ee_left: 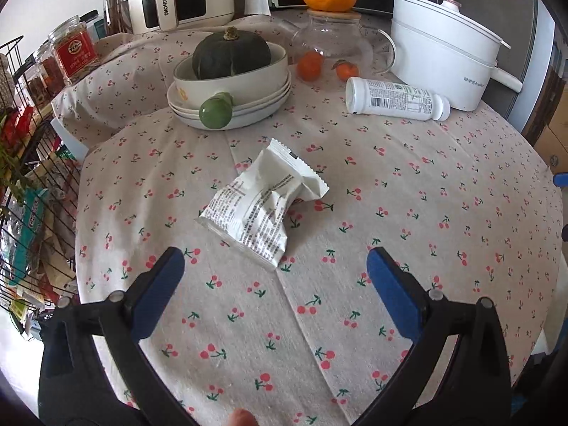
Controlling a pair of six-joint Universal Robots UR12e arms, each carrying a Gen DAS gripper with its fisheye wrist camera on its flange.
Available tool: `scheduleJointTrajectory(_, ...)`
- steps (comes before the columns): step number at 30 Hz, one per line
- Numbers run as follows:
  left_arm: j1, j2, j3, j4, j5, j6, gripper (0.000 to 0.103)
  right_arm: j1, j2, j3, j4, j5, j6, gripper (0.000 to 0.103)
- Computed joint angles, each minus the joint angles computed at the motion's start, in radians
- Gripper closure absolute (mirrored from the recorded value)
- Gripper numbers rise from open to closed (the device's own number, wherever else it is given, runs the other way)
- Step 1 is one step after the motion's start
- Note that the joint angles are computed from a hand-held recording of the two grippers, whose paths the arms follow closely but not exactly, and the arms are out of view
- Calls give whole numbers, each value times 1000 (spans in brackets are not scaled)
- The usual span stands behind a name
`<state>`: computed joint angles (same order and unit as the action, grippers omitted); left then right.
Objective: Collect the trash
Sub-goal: 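Grasp the white wrapper packet with the left gripper while the right grasps the white bottle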
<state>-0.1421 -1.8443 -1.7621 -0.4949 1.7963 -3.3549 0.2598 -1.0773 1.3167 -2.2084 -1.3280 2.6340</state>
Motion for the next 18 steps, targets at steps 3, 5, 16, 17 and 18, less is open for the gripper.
scheduleJointTrajectory(3,16,-27,22,6,-20,75,4,19,62,-89,29,12,-54,0)
scheduleJointTrajectory(5,26,-43,36,-1,-35,108,9,32,105,-154,47,15,-97,0)
scheduleJointTrajectory(16,57,-66,29,57,-98,127,66,94,350,-516,90,-31,-221,1)
scheduleJointTrajectory(17,56,-64,23,69,-97,125,67,102,374,-550,92,-57,-230,2)
scheduleJointTrajectory(18,58,-64,18,83,-99,122,69,108,394,-574,90,-80,-239,3)
